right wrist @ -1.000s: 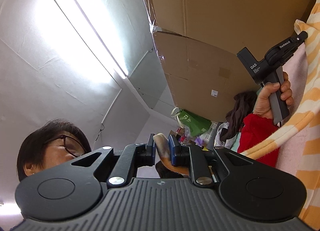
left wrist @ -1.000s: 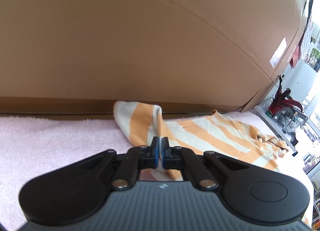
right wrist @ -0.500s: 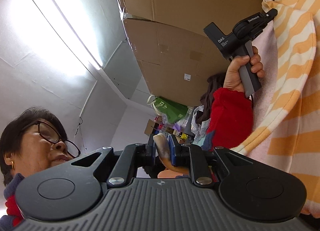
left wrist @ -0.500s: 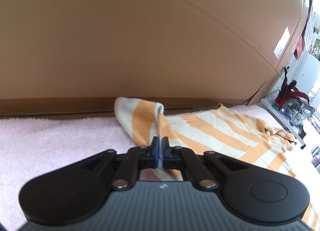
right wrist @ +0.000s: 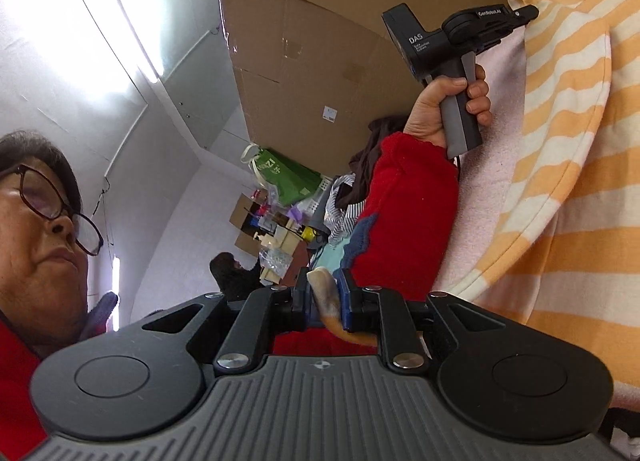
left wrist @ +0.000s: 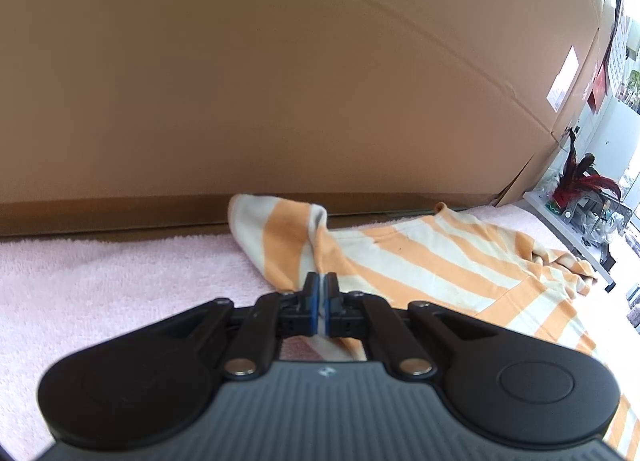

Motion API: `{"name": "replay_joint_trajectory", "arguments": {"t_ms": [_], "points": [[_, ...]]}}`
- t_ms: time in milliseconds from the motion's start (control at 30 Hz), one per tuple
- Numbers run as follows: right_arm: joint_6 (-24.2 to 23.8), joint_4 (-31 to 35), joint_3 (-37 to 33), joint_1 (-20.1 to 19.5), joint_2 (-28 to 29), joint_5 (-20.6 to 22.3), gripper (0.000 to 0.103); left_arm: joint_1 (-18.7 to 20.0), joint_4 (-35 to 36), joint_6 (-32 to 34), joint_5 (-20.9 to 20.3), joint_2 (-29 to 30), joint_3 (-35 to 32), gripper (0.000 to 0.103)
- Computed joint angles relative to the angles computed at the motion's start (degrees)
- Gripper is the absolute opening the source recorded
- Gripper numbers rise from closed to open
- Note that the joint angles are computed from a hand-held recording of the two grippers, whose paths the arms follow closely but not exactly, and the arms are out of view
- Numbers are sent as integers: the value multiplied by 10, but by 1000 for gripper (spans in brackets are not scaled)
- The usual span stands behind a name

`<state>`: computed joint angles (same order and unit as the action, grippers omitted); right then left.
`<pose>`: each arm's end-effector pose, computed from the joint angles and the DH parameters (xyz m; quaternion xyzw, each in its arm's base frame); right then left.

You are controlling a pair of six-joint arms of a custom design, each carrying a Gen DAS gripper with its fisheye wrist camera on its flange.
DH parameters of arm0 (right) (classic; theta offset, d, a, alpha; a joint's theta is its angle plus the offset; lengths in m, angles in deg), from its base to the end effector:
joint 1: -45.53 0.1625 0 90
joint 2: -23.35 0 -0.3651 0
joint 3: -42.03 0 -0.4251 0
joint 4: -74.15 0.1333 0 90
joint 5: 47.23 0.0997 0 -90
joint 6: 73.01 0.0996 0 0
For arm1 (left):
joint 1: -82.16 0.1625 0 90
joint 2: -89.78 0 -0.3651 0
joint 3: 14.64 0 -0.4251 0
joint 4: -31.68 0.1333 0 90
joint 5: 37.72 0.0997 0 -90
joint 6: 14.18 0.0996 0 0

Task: Fold clothes

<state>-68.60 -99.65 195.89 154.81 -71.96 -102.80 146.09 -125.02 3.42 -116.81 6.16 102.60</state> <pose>0.2824 -0.2331 0.1316 -0.1848 0.9159 -0.1451 0.3255 -0.0969 -0.5443 0.2624 0.3298 0.8959 -0.2894 0.0700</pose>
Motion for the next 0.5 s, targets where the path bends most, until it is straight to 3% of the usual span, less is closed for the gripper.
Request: {"name": "replay_joint_trajectory", "arguments": {"t_ms": [333, 500], "points": [[-18, 21, 16, -23, -22, 36, 17, -1, -1, 1, 2, 0, 0, 0], [-22, 66, 24, -38, -37, 21, 17, -2, -2, 1, 3, -1, 1, 0]]}}
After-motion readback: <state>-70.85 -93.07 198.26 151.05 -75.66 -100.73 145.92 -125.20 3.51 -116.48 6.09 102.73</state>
